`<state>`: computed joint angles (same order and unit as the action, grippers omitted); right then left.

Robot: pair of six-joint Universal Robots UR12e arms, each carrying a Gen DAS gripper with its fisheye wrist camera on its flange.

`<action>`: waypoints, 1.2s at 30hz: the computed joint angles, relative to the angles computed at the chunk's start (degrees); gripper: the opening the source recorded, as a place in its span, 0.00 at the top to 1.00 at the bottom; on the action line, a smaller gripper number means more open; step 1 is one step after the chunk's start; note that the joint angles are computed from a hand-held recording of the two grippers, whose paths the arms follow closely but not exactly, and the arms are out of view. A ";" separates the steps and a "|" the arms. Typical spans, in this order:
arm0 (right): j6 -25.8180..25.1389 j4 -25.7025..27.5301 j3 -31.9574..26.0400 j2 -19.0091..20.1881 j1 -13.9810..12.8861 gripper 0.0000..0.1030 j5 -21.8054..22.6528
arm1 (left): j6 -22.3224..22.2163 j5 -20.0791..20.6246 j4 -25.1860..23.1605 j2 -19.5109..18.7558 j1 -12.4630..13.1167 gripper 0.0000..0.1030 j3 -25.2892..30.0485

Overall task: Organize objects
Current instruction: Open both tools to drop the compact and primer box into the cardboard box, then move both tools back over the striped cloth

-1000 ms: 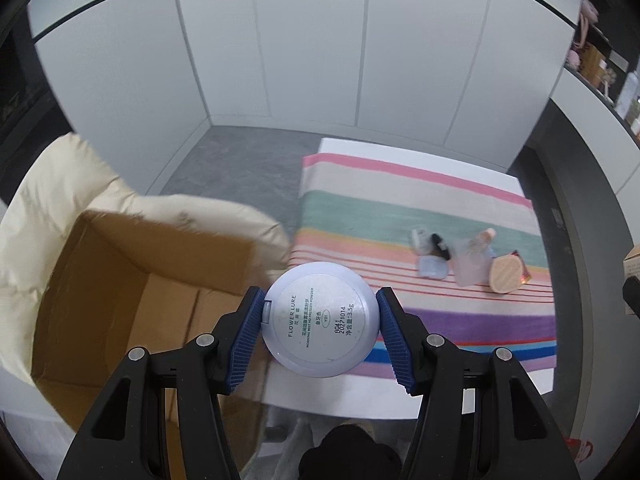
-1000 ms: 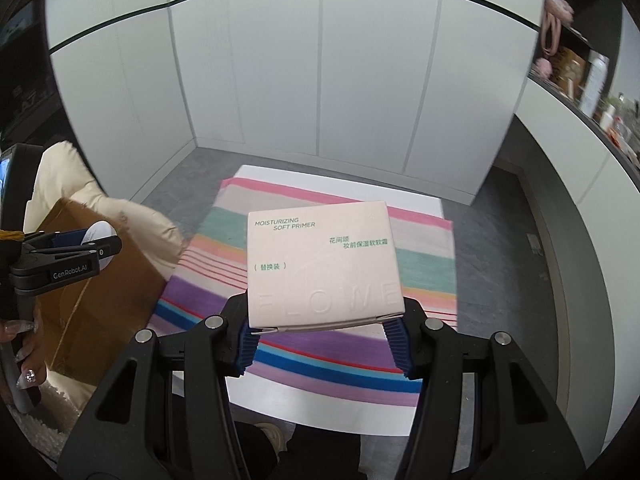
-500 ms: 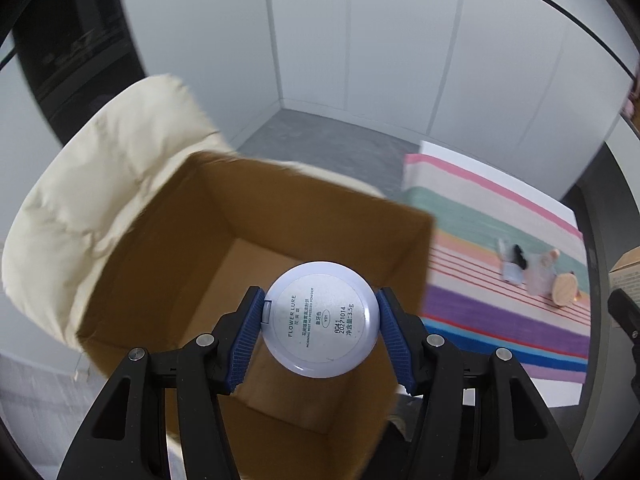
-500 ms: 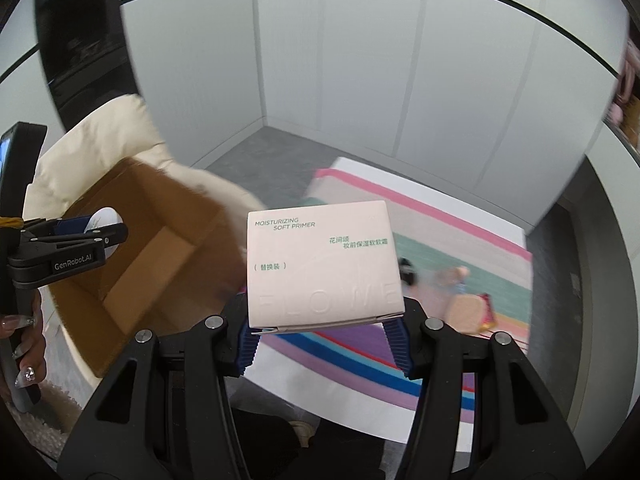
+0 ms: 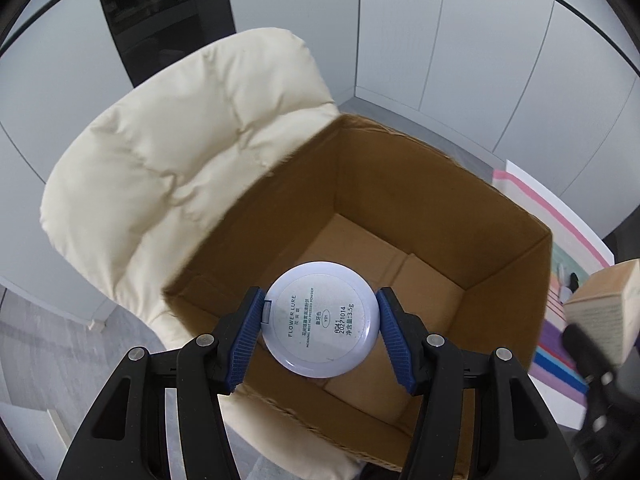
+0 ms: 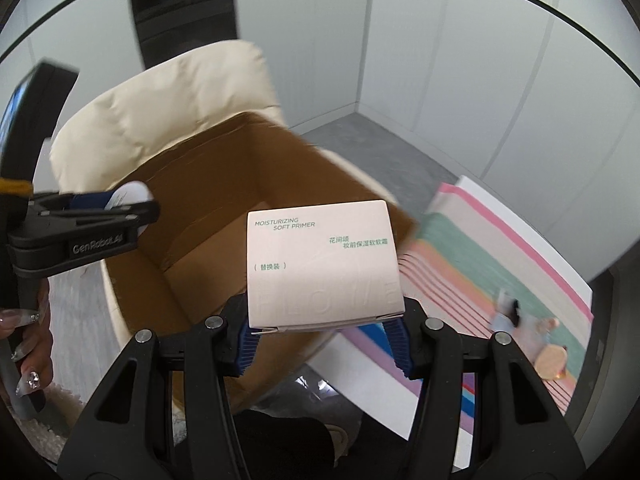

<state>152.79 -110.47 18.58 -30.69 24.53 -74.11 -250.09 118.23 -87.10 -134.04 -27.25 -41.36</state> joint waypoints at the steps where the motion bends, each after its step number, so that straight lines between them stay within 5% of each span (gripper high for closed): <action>1: -0.50 0.27 -0.13 0.12 0.24 0.46 -0.04 | -0.04 -0.05 0.12 0.13 0.02 0.43 -0.20; 10: -0.52 1.61 -1.65 1.53 1.59 0.45 -0.63 | 0.49 0.47 2.82 1.80 0.39 0.43 -3.26; 14: 1.80 1.48 -2.25 1.86 1.50 0.10 -0.74 | -0.31 0.69 3.84 2.58 0.45 0.26 -4.53; 17: 2.28 1.37 -1.83 1.48 1.30 0.10 -0.77 | -1.19 1.77 4.39 2.99 0.28 0.13 -5.04; 36: 3.71 -0.59 1.85 -0.76 -0.18 0.10 -1.97 | 2.17 2.52 1.70 -0.37 -0.67 0.13 0.36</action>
<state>156.50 -111.06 20.42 -31.45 24.36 -76.08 -247.92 120.75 -85.39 -134.40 -27.92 -41.00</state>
